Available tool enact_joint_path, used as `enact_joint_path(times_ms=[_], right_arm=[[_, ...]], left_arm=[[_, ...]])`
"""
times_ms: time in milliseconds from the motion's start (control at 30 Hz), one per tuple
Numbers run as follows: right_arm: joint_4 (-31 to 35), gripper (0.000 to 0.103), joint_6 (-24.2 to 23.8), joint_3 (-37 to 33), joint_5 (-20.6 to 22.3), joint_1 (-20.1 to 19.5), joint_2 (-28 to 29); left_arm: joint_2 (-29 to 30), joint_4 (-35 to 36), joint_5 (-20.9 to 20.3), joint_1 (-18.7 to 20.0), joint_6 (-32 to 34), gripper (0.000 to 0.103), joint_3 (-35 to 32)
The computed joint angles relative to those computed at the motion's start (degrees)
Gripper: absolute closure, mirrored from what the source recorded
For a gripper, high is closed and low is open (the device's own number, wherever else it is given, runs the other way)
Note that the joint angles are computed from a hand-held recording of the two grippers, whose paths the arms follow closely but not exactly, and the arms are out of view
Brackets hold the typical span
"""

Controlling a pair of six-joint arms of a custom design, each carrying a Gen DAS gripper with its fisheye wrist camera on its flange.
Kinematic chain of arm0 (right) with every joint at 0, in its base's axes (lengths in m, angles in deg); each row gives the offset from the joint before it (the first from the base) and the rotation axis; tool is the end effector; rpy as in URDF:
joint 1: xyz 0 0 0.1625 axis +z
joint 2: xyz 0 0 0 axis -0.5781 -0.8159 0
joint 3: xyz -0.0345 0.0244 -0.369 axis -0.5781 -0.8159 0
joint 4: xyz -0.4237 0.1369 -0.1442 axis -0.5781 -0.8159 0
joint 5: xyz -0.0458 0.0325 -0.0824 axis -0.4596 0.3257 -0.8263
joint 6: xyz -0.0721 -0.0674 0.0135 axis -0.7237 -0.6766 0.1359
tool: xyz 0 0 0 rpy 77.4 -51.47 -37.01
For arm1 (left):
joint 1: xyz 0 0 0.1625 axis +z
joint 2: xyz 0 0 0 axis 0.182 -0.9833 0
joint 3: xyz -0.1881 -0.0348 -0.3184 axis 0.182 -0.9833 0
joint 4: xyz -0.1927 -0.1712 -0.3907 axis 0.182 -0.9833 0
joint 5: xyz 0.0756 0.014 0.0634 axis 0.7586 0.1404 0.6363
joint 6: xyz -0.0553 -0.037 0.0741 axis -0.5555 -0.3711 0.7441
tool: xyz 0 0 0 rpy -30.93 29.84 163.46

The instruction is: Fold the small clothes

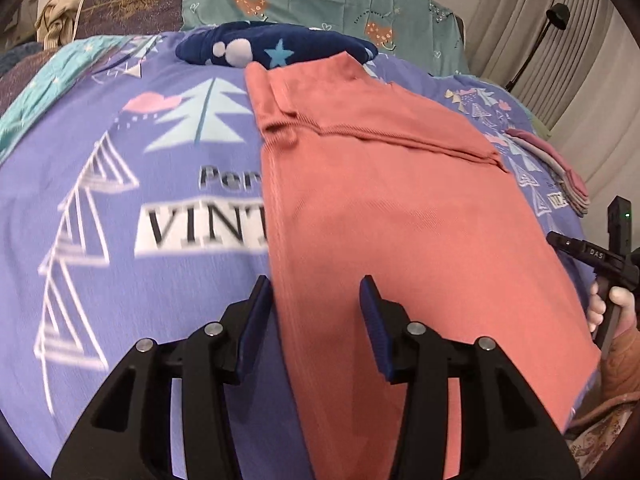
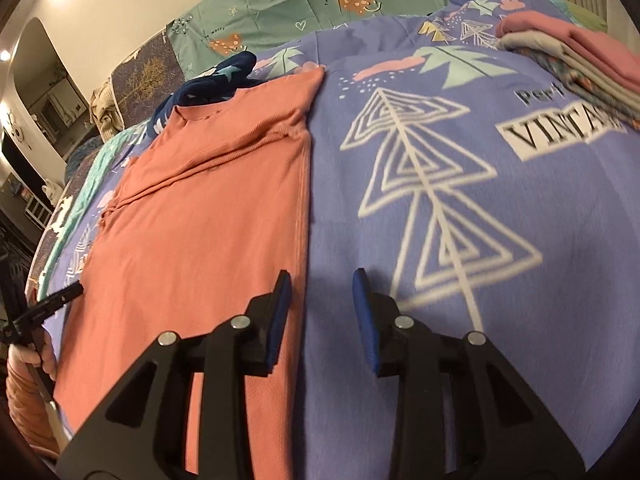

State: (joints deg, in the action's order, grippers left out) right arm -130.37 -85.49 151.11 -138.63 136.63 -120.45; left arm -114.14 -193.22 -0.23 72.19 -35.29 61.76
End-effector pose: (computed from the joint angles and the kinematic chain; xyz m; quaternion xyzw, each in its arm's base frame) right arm 0.2158 -0.6883 0.0556 -0.0250 -0.8918 0.3833 0.2392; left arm 0.0574 -0.8021 0.3610 0.2858 0.9230 -0.1933 0.1702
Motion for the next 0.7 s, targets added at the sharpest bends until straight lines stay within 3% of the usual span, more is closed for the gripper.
enact_joint_path(times_ms=[367,700], right_arm=[[-4.7,0.07,4.5,12.5,7.6,0.0,-6.6],[-7.9,0.07,11.0,26.2,17.5,-0.1,-14.0]], left_arm=[[-7.9,2.0,-5.3,1.8,-0.9,0.056,8.5],[-17.0,1.7,-7.8,2.5,3.1,0.056,19.0]])
